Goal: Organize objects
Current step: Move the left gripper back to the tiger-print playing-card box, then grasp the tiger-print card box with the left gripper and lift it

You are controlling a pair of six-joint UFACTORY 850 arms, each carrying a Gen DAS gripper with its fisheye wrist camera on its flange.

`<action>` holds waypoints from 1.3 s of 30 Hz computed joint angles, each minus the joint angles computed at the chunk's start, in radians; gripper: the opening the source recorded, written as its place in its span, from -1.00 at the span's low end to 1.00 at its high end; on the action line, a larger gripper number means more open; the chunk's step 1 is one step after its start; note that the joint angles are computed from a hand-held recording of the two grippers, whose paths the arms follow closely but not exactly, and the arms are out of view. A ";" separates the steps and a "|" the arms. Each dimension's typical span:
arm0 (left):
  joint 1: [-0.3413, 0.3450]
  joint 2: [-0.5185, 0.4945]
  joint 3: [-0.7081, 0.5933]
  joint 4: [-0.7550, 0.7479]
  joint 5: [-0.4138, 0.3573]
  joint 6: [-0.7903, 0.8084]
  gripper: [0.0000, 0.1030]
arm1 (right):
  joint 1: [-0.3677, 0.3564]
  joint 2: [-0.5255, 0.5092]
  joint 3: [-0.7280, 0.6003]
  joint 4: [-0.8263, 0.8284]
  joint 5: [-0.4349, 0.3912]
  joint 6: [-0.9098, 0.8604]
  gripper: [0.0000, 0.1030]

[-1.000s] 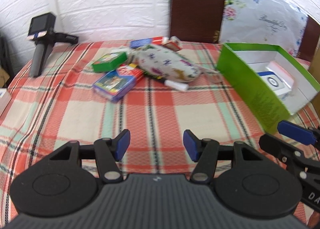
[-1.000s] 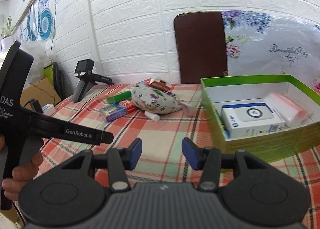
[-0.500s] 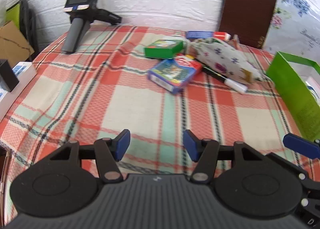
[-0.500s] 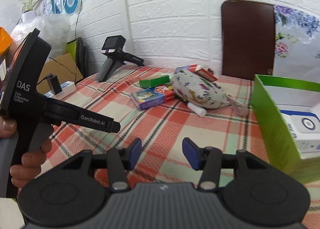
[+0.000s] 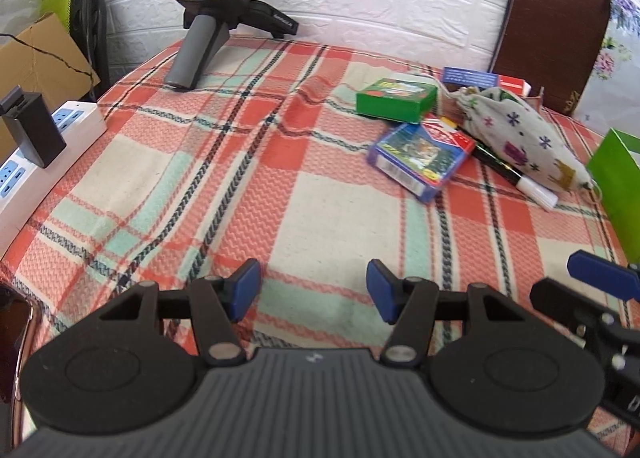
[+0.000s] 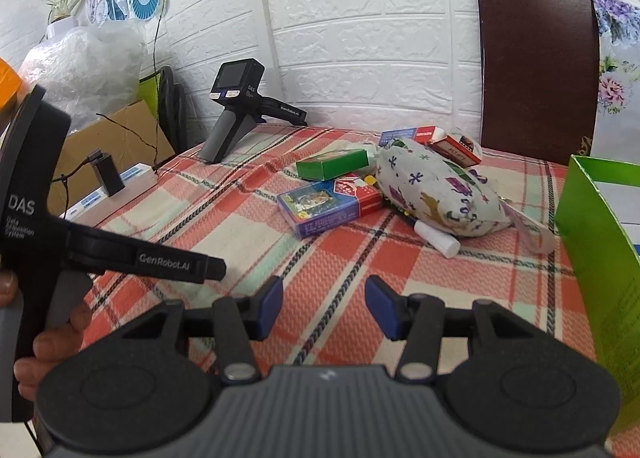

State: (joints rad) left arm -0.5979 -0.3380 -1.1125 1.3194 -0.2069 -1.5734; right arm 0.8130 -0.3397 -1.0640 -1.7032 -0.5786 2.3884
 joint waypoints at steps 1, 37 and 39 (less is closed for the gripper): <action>0.001 -0.002 -0.002 0.004 -0.001 -0.004 0.18 | -0.007 -0.004 -0.004 -0.006 0.005 0.006 -0.08; 0.121 -0.007 -0.019 -0.196 0.135 0.088 0.19 | -0.132 -0.410 -0.529 0.310 -0.019 -0.254 1.00; 0.125 -0.003 -0.015 -0.171 0.138 0.063 0.19 | -0.127 -0.405 -0.517 0.273 -0.010 -0.269 0.63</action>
